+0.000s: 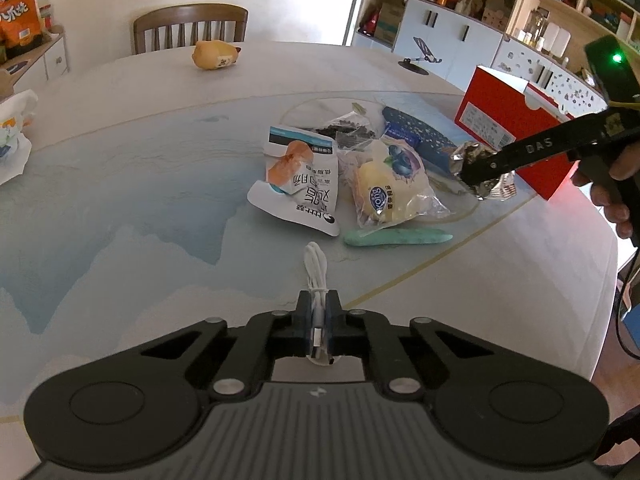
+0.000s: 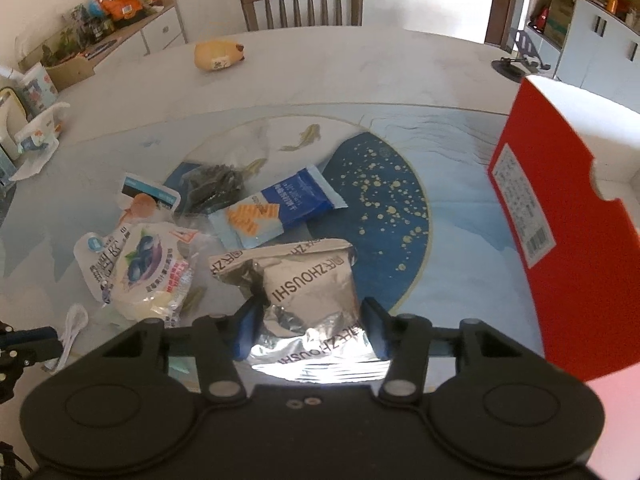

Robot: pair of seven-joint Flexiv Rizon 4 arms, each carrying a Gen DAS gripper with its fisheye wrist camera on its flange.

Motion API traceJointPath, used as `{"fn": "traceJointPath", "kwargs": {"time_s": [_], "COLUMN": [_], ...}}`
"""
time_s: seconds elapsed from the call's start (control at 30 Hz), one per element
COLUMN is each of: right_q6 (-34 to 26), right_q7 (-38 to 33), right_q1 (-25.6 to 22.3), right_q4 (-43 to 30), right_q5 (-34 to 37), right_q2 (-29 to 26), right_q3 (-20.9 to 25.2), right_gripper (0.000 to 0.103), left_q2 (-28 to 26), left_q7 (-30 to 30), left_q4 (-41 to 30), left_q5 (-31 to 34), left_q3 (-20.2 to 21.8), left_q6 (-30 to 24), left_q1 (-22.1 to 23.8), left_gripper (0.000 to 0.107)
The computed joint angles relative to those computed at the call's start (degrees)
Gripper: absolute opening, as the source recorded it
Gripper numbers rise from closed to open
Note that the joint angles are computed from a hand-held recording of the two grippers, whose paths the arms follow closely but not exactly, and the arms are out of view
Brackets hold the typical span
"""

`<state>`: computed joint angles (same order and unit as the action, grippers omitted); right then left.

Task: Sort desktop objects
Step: 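Close the left gripper on the white cable while the right gripper grasps the silver foil bag, then carry the white cable and silver foil bag with both grippers over the red shoebox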

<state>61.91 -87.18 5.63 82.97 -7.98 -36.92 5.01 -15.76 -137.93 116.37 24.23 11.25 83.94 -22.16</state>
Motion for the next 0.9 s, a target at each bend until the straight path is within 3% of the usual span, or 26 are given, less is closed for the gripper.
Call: {"fn": "traceJointPath", "kwargs": {"time_s": [0.6, 0.9], "right_q6": [2.86, 5.37], "right_q7": [4.63, 8.86], "right_q1": [0.08, 0.62], "right_q4": [7.48, 12.47], "right_q5": [-0.04, -2.07], "right_q2": [7.41, 12.02], "right_q3": [-0.71, -1.97], "right_gripper": [0.053, 0.053], "left_q2": [2.71, 4.49], "left_q7": [-7.11, -5.10], "left_q4": [0.68, -0.38], "left_q5": [4.31, 4.80], "left_q3": [0.68, -1.95], "left_q6": [1.07, 3.28], "left_q1": [-0.74, 1.41], "left_gripper": [0.005, 0.005]}}
